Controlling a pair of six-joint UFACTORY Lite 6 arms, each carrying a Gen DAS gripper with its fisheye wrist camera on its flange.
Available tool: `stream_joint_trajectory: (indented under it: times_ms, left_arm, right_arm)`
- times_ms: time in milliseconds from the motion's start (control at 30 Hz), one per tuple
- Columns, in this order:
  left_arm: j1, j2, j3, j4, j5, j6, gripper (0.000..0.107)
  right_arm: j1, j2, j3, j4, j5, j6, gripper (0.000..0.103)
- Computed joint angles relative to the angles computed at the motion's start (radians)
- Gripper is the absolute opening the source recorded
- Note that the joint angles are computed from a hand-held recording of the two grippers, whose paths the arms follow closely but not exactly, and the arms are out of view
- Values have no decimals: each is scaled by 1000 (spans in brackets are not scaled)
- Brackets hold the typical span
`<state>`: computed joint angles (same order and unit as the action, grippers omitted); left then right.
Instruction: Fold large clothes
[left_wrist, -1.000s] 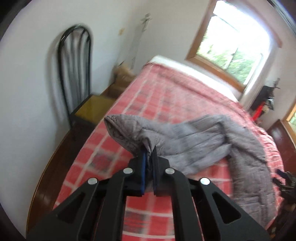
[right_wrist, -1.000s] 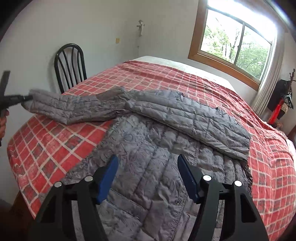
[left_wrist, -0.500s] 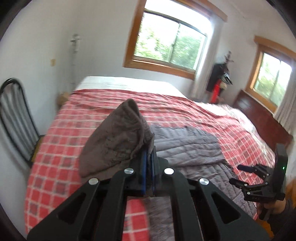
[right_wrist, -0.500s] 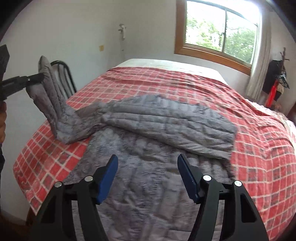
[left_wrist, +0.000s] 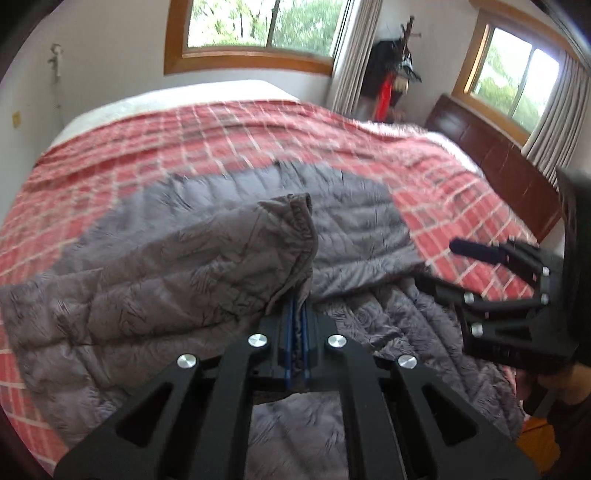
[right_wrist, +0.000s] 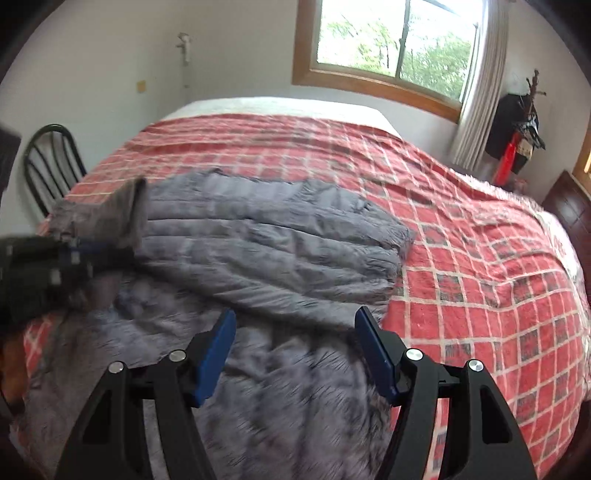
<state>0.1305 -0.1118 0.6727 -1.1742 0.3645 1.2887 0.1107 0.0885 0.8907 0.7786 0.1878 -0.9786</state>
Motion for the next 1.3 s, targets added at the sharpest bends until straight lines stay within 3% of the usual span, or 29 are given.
stream_joint_trajectory:
  times_ms: [167, 233, 300, 367, 400, 533, 667, 833, 967, 1100, 1167, 1300]
  left_arm:
    - [-76, 194, 81, -198, -77, 170, 12]
    - [-55, 222, 102, -188, -24, 168, 35]
    - [-46, 145, 60, -197, -12, 189, 72]
    - [-57, 41, 15, -201, -54, 196, 82]
    - [-47, 1, 7, -154, -51, 155, 82]
    - [156, -184, -11, 29, 116, 32, 84]
    - [403, -187, 12, 108, 217, 77, 86]
    - [739, -12, 55, 49, 290, 326, 86]
    - [894, 187, 163, 20, 322, 408, 86]
    - [952, 348, 261, 31, 343, 411, 85]
    - [954, 394, 289, 28, 359, 394, 84]
    - [896, 368, 262, -13, 360, 396, 83]
  right_arm:
    - [-92, 181, 138, 208, 133, -209, 68]
    - [-115, 208, 176, 195, 193, -186, 68]
    - [-133, 213, 206, 176, 255, -161, 68]
    - [-124, 197, 216, 155, 282, -141, 68]
    - [-116, 188, 218, 142, 284, -124, 68]
    - [-73, 155, 223, 155, 362, -102, 68]
    - [9, 199, 273, 156, 417, -60, 67]
    - [111, 375, 409, 201, 450, -42, 66]
    - [158, 532, 548, 214, 469, 0, 66]
    - [201, 579, 613, 122, 419, 72, 8]
    - [192, 551, 610, 130, 412, 64, 3]
    - [144, 444, 590, 95, 396, 85, 2]
